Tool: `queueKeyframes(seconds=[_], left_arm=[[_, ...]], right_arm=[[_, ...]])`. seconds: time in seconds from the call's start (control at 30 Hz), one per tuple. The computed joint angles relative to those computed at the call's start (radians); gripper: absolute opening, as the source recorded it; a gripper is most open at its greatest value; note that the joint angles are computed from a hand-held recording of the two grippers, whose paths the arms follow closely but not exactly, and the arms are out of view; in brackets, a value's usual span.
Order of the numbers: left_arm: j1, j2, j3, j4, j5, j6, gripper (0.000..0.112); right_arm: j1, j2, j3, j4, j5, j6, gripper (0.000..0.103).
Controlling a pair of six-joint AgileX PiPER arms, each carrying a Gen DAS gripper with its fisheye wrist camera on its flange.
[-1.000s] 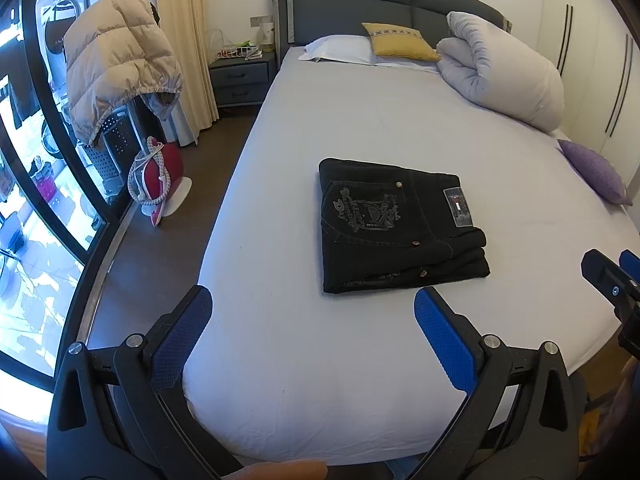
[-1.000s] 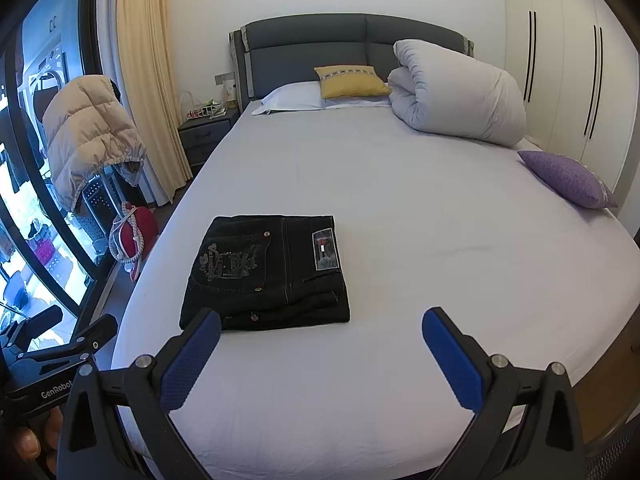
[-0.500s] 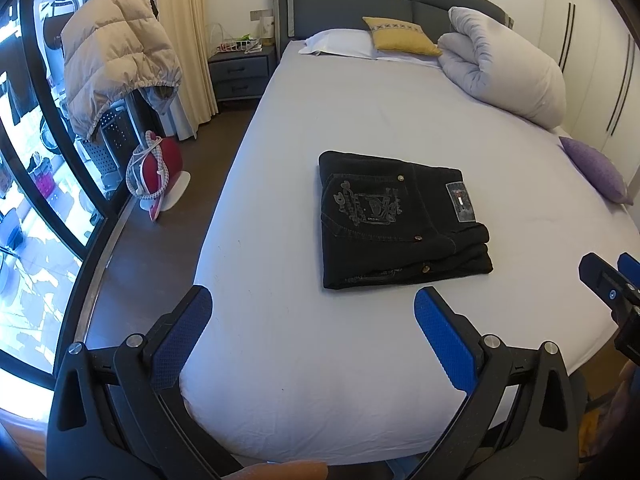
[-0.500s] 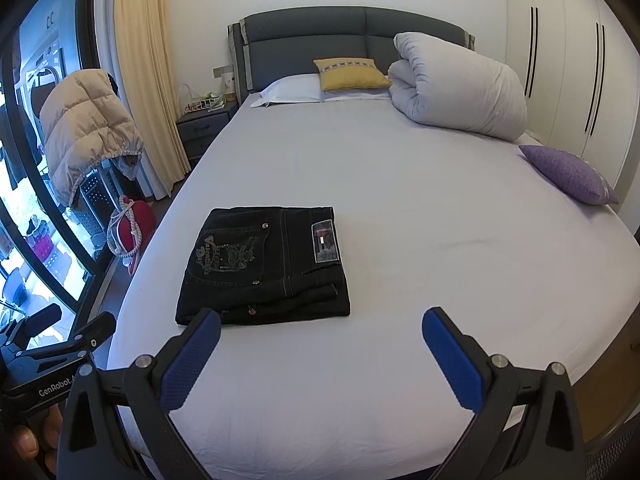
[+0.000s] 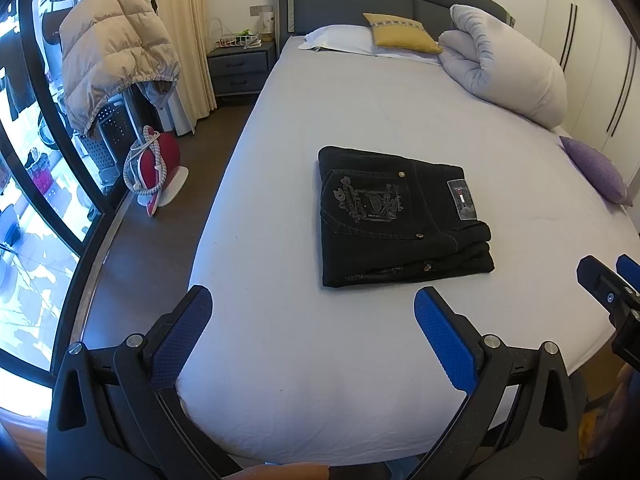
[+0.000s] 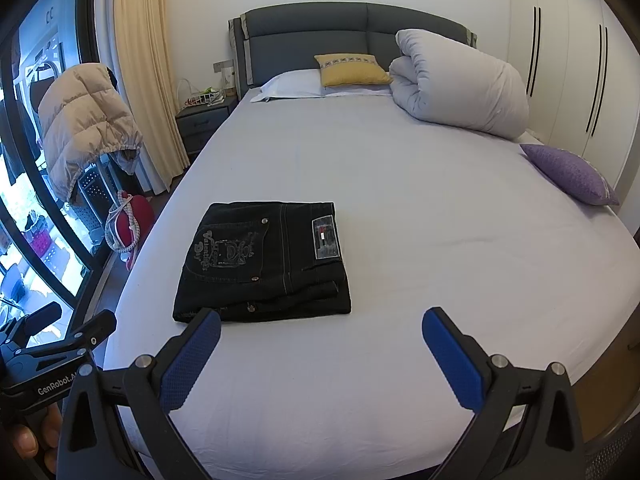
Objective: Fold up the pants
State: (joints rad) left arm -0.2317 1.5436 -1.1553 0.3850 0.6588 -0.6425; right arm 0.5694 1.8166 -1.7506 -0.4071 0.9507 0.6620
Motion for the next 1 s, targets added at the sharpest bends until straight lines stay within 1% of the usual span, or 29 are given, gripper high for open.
queueKeyframes(seconds=[1.0], left_arm=[[-0.004, 0.022, 0.000, -0.009, -0.010, -0.004, 0.103]], right_arm=[[0.001, -0.003, 0.020, 0.001, -0.010, 0.009, 0.103]])
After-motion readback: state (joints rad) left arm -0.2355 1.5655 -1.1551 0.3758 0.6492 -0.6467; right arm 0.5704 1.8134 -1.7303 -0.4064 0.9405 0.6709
